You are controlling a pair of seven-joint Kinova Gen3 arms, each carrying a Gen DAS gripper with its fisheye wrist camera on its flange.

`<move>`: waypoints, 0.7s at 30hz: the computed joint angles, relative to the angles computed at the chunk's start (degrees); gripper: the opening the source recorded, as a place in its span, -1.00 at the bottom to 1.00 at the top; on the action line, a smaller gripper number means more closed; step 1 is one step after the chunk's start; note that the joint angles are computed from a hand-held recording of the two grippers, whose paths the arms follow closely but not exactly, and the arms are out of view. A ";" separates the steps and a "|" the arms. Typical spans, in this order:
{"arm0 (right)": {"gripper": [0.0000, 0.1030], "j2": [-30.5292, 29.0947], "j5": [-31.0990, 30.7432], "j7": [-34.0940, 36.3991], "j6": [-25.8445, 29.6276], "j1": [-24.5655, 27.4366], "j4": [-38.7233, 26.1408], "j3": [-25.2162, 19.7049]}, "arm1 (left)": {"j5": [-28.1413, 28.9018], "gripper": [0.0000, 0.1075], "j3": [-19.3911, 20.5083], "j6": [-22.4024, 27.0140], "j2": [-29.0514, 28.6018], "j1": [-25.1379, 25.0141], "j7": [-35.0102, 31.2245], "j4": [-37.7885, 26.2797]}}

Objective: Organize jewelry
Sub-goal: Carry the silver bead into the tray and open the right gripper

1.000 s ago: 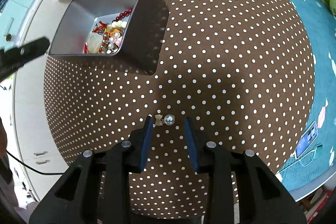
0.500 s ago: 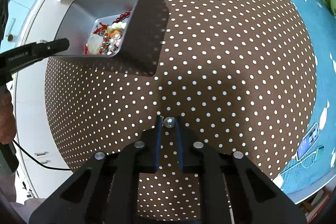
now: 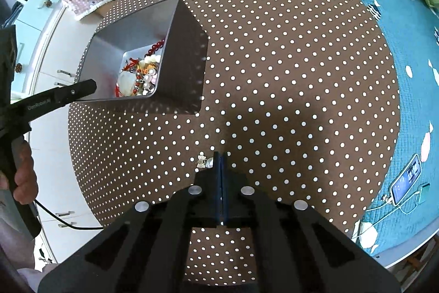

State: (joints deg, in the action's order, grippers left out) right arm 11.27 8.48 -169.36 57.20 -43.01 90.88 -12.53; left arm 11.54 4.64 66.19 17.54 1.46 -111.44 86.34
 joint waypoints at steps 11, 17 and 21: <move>-0.55 2.23 -2.38 3.75 -0.92 0.17 -1.64 -0.32 | -0.53 -0.87 0.07 0.17 -0.25 0.52 0.28 0.11; -0.77 4.17 -2.60 4.92 0.58 -0.69 -2.87 0.89 | -0.34 -0.86 0.11 0.35 -0.21 0.50 0.00 0.04; -0.80 3.12 -3.57 5.01 -1.61 0.31 -0.98 0.91 | -0.29 -0.86 0.12 0.61 -0.06 0.41 -0.35 -0.25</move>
